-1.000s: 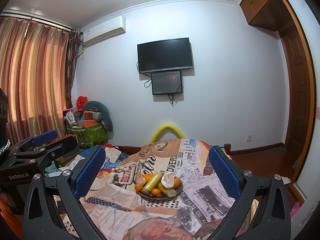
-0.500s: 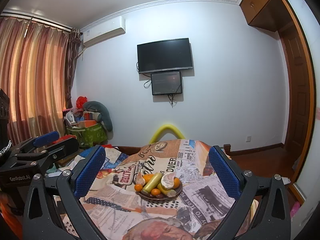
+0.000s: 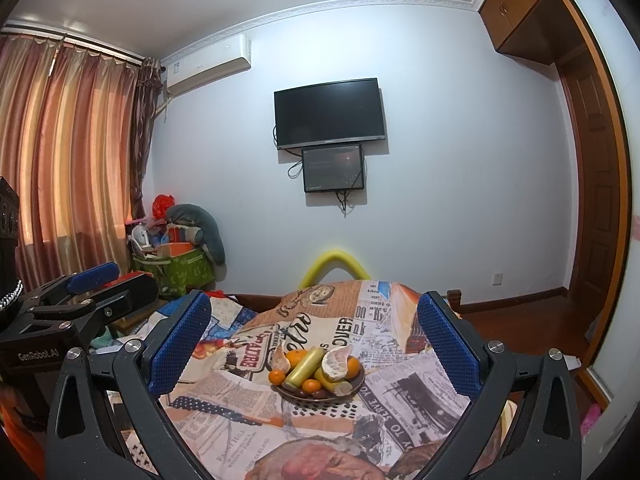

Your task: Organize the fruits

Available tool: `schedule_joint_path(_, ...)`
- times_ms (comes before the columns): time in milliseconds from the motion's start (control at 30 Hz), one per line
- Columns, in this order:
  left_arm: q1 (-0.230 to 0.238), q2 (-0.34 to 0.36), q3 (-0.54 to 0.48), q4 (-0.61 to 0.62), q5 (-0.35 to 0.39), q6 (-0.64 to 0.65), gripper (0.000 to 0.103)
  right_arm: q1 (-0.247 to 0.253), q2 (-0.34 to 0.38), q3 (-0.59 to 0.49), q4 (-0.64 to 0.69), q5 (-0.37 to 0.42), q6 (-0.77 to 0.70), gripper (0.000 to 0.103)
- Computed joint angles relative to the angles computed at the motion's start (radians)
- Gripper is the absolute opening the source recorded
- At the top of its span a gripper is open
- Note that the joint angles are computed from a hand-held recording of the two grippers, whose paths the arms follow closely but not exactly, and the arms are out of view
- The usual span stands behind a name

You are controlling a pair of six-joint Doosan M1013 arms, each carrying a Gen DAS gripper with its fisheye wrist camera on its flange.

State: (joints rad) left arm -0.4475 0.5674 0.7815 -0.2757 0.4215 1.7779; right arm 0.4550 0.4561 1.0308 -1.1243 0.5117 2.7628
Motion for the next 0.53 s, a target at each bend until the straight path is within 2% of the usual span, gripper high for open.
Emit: schedule_joint_path(533, -0.004, 0.010, -0.011, -0.004, 0.014, 0.022, 0.103, -0.002, 0.002, -0.004, 0.015, 0.002, -0.008, 0.103)
